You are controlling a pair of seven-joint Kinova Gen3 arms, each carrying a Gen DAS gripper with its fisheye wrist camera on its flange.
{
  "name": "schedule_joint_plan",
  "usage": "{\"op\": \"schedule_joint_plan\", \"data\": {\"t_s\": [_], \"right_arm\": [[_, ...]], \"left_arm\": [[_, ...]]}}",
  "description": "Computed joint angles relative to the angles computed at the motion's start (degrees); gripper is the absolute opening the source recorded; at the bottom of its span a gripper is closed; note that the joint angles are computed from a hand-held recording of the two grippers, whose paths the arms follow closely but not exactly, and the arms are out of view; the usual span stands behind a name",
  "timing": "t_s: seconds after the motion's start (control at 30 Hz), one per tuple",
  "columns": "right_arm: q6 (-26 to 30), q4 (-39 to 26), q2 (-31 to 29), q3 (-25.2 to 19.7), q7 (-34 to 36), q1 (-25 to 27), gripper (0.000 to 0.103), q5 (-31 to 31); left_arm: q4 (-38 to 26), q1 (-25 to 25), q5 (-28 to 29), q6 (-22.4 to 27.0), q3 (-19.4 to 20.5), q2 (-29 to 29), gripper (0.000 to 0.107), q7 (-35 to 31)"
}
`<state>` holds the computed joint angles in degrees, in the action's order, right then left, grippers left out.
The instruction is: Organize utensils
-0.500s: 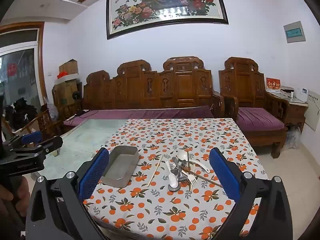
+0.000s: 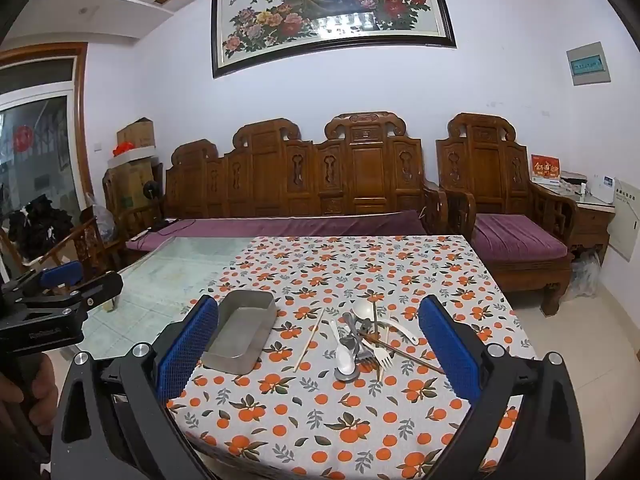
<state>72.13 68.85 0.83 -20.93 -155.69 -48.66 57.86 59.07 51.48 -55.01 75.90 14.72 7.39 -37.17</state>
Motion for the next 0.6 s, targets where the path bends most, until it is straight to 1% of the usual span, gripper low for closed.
{"op": "schedule_joint_plan", "data": {"t_s": [0.23, 0.6], "right_arm": [[0.10, -0.03, 0.10, 0.05, 0.00, -0.10, 0.100, 0.10], [-0.31, 0.53, 0.00, 0.29, -0.34, -0.16, 0.100, 0.12]], "left_arm": [[-0.13, -0.57, 0.50, -0.57, 0.04, -0.40, 0.096, -0.78], [0.46, -0.69, -0.31, -0.85, 0.69, -0.82, 0.096, -0.66]]}}
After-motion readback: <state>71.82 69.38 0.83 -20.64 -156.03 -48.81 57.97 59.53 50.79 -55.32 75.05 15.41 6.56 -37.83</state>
